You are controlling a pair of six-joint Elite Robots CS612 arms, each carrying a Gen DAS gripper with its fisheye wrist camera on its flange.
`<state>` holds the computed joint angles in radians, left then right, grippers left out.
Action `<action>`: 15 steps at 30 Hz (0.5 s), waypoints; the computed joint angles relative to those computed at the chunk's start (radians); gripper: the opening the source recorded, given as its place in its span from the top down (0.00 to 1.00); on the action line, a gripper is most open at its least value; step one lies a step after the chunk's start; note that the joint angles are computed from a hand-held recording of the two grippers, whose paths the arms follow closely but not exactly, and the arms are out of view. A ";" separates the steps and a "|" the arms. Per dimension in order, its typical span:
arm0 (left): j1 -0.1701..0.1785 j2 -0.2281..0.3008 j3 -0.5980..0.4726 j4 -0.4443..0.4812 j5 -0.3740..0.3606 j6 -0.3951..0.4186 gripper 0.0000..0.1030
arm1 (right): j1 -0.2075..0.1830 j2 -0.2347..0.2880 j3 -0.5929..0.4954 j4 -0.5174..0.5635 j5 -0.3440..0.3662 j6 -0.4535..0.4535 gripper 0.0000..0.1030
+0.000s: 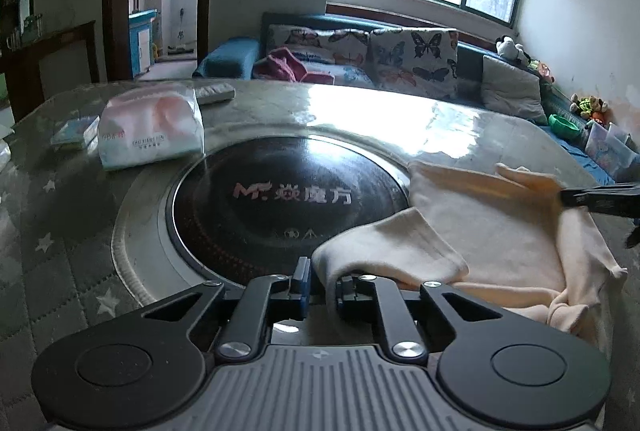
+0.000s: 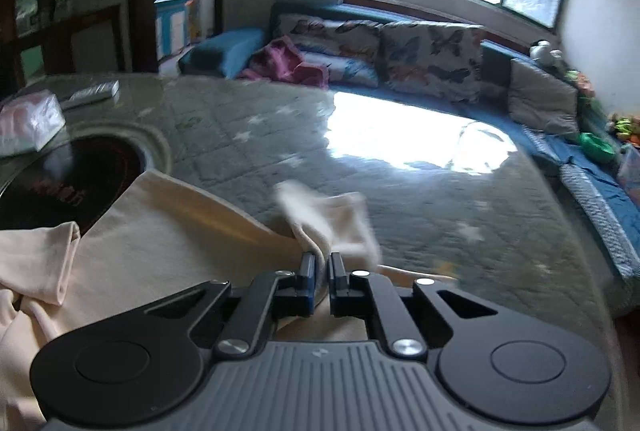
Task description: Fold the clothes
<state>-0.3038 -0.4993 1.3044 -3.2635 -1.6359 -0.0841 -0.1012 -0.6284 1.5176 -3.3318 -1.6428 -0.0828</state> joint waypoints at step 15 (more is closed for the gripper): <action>-0.001 -0.047 0.090 -0.039 0.028 0.032 0.96 | -0.075 -0.146 0.364 -0.299 -0.246 0.144 0.95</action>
<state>-0.3049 -0.5466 1.3944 -3.3023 -1.6079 -0.0520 -0.1761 -0.7742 1.8813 -3.6311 -1.8888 0.0609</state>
